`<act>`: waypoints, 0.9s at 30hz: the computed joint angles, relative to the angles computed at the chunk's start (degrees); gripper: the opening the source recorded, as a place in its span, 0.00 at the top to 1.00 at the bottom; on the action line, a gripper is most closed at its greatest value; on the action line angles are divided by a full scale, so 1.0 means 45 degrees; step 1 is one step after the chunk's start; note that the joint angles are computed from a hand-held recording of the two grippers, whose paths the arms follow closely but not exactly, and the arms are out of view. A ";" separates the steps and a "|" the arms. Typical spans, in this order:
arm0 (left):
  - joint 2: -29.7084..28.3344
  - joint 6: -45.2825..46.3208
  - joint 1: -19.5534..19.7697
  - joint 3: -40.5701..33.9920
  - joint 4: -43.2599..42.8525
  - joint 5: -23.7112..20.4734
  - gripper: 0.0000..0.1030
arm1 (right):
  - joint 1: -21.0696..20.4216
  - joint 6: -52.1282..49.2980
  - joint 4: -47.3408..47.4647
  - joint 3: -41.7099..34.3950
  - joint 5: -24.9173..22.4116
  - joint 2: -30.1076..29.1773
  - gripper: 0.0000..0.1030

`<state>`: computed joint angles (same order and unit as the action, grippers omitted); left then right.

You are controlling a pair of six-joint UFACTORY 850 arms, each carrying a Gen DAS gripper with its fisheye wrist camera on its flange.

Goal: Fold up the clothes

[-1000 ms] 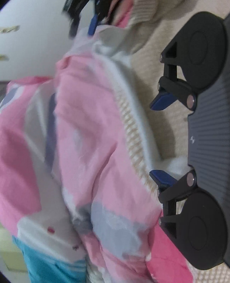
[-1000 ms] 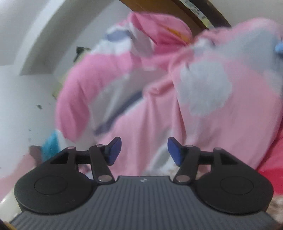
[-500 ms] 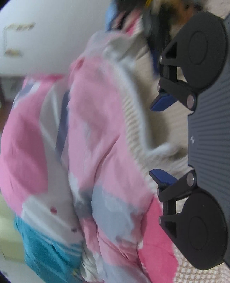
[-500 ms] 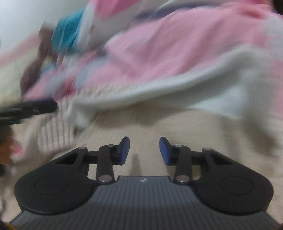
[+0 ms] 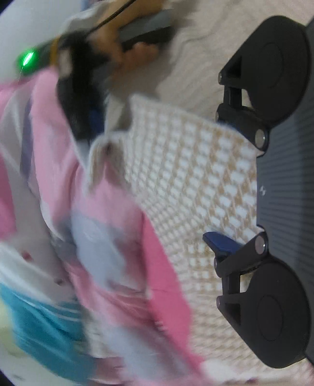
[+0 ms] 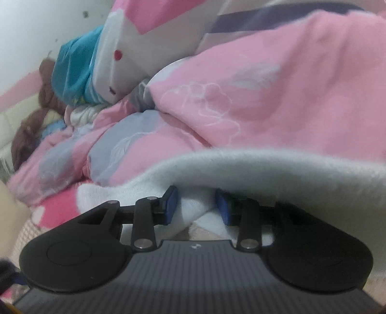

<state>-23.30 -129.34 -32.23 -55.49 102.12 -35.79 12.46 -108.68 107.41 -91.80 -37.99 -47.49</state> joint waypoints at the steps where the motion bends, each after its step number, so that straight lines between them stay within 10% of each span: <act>1: 0.0112 -0.0399 0.0022 0.0122 0.0219 0.0048 0.25 | -0.0115 0.0652 -0.0365 -0.0012 -0.0167 0.0065 0.64; 11: 0.2239 -0.2653 -0.0936 0.1448 0.0663 0.0022 0.27 | -0.2182 0.3748 -0.4855 0.2324 -0.1940 0.2674 0.59; 18: 0.2709 -0.3281 -0.1698 0.1660 0.1015 0.3583 0.27 | -0.2269 0.5608 -0.8815 0.3399 0.0879 0.3207 0.60; 27: 0.1543 -0.1349 -0.2141 0.1164 -0.1010 0.2704 0.29 | -0.1400 0.7029 -0.9157 0.0180 0.3175 0.0558 0.62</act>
